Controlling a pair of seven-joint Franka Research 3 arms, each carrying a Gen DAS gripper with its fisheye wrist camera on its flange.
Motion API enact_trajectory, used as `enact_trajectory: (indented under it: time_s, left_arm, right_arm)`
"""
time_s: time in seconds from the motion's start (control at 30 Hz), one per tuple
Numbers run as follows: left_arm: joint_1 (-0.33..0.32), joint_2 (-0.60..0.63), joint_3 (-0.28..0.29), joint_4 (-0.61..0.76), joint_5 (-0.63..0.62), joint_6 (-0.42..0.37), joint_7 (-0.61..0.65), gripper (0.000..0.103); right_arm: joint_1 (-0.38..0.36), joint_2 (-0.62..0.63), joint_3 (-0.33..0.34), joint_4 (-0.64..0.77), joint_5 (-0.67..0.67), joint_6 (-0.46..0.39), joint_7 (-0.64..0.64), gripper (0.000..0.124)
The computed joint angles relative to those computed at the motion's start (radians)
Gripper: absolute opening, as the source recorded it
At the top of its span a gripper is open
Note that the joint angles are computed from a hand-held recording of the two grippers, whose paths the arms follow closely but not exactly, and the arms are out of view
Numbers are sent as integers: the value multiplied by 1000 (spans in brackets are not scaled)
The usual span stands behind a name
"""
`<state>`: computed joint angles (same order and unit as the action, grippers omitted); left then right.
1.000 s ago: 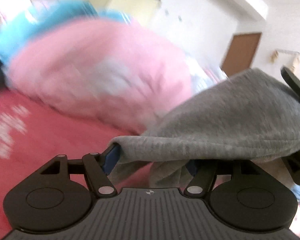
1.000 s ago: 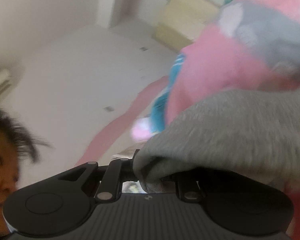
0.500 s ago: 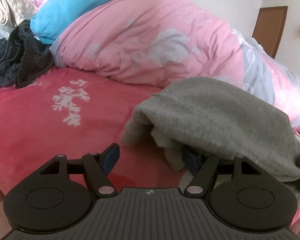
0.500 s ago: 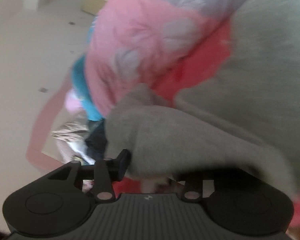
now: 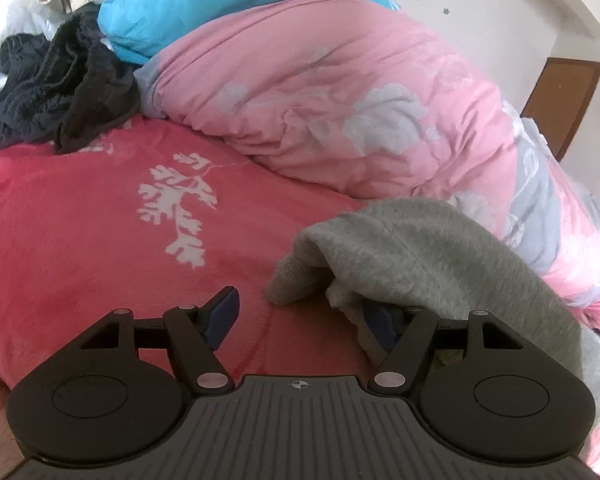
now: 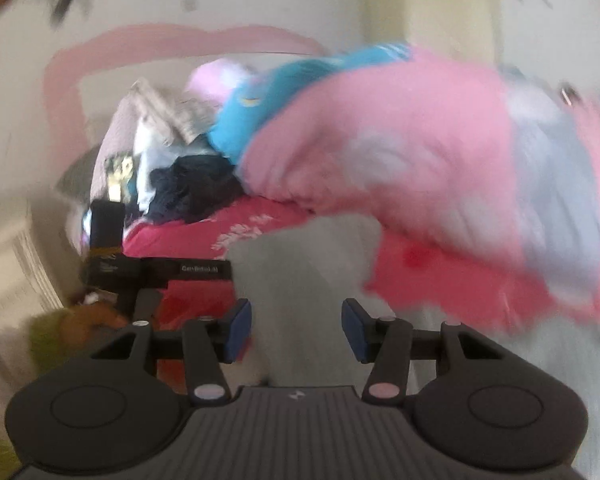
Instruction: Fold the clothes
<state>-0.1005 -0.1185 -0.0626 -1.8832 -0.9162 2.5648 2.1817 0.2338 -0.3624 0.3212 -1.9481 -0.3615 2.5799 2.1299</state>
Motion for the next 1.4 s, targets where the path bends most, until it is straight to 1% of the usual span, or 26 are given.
enact_trajectory:
  time_s: [0.07,0.1,0.13,0.2,0.23,0.27,0.3,0.33,0.37,0.47,0.63,0.73,0.8,0.87,0.97,1.03,1.07,1.13,1.2,1.27,1.3,1.33,1.37,1.4]
  left_arm:
    - [3,4,5,10,-4,-22,4,68]
    - [4,5,5,11,-12,-24,11,68]
    - [4,5,5,11,-21,-25,18,67]
    - [5,5,4,12,-38,-28,31,64]
    - [5,5,4,13,-47,-30,38,62]
    - [5,4,4,13,-58,-31,49,60]
    - [3,2,5,11,-74,-29,71,59]
    - [2,0,6,10,-92,-30,94,59]
    - [0,-1,8,11,-113,-35,120,59]
    - [-2,-3,12,19,-173,-65,193,59]
    - [2,4,6,39,-196,-117,219,59]
    - [9,10,5,53,-198,-163,204,61]
    - [16,17,6,66,-204,-204,188,63]
    - [26,27,11,82,-230,-256,167,65]
    - [43,55,9,120,-266,-343,139,68]
    - [53,78,-2,155,-268,-396,115,68]
    - [55,89,-11,173,-262,-416,106,69]
    - [54,107,-32,207,-241,-438,100,71]
    - [49,126,-53,243,-216,-457,96,75]
    - [37,133,-76,270,-190,-452,121,86]
    - [30,134,-86,280,-180,-448,140,89]
    - [22,131,-95,282,-171,-436,164,94]
    - [12,123,-104,276,-162,-415,194,98]
    - [0,118,-112,272,-146,-394,216,98]
  right_arm:
    - [20,102,-1,68,-25,19,-101,53]
    - [38,145,-8,99,-34,12,-154,53]
    - [56,187,-15,131,-48,0,-203,52]
    - [76,251,-10,182,-151,-63,-234,49]
    - [86,271,-13,196,-195,-91,-234,39]
    - [95,284,-23,209,-212,-109,-229,19]
    - [105,296,-34,220,-221,-122,-223,10]
    - [113,291,-53,218,-195,-103,-207,5]
    - [117,274,-76,198,-169,-64,-168,4]
    - [109,215,-126,136,-91,46,-47,4]
    - [39,133,-159,33,74,190,100,4]
    - [-46,107,-139,-8,80,254,207,4]
    - [-107,70,-130,-64,89,296,284,4]
    - [-181,41,-106,-119,92,334,378,4]
    - [-249,14,-95,-213,158,389,490,4]
    - [-219,-11,-140,-294,274,426,500,4]
    - [-193,-20,-167,-332,337,445,496,4]
    - [-177,-34,-182,-393,417,489,501,4]
    - [-142,-38,-206,-439,476,550,472,4]
    - [-167,-35,-180,-442,482,562,445,4]
    - [-162,-32,-183,-438,492,562,424,5]
    - [-159,-29,-185,-435,502,562,404,6]
    - [-162,-26,-180,-433,510,563,389,6]
    - [-166,-24,-175,-430,518,564,374,7]
